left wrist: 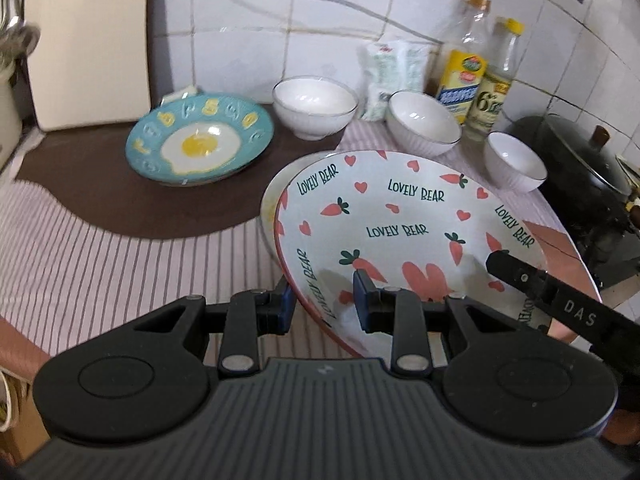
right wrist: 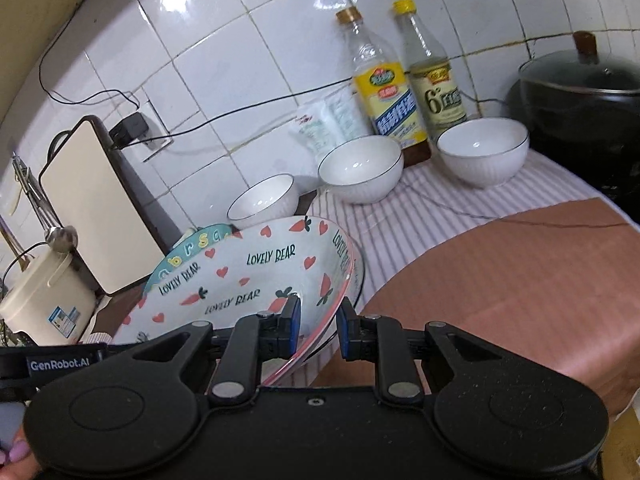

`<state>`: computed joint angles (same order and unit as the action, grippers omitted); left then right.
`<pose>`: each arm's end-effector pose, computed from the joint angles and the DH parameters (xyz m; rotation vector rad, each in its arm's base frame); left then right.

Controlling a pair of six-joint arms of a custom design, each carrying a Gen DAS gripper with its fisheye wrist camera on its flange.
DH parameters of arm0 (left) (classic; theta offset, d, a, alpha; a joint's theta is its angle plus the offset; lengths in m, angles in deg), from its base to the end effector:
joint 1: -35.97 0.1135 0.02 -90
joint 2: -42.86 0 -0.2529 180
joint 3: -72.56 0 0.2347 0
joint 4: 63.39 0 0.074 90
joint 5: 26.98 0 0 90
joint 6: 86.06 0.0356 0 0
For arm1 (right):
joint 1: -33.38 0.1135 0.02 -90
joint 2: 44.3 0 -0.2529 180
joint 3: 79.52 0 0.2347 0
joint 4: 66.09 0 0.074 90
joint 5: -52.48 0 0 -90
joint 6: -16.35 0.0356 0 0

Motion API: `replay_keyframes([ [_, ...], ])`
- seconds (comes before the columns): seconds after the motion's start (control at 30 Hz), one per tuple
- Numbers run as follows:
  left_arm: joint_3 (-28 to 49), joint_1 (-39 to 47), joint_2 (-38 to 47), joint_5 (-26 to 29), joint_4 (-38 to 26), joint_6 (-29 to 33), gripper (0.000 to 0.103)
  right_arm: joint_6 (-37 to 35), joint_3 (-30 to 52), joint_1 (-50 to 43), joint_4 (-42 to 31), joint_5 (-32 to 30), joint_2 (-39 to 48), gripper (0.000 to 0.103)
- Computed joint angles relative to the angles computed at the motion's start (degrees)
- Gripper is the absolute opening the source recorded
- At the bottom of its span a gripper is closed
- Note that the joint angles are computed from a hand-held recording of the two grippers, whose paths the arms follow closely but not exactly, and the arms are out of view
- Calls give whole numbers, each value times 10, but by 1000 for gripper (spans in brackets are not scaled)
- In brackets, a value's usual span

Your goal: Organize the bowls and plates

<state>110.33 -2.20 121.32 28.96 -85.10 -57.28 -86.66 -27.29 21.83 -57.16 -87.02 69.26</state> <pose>0.1659 -0.1050 0.1166 -0.6533 2.3046 0.0258 0.2924 -0.0321 0.0624 -0.3742 2.2008 0.8338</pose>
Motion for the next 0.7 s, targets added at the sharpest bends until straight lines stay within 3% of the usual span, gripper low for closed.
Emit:
replay_keyframes([
  [0.17,-24,36,21,33,48,7,28,-4,8,31,4,27,16,23],
  [0.43,-46,110,61,105,143,53,28,0,57,64,-49,71,35,23],
  [0.7,-16,161,93,149,140,92,28,14,112,94,-108,111,49,23],
])
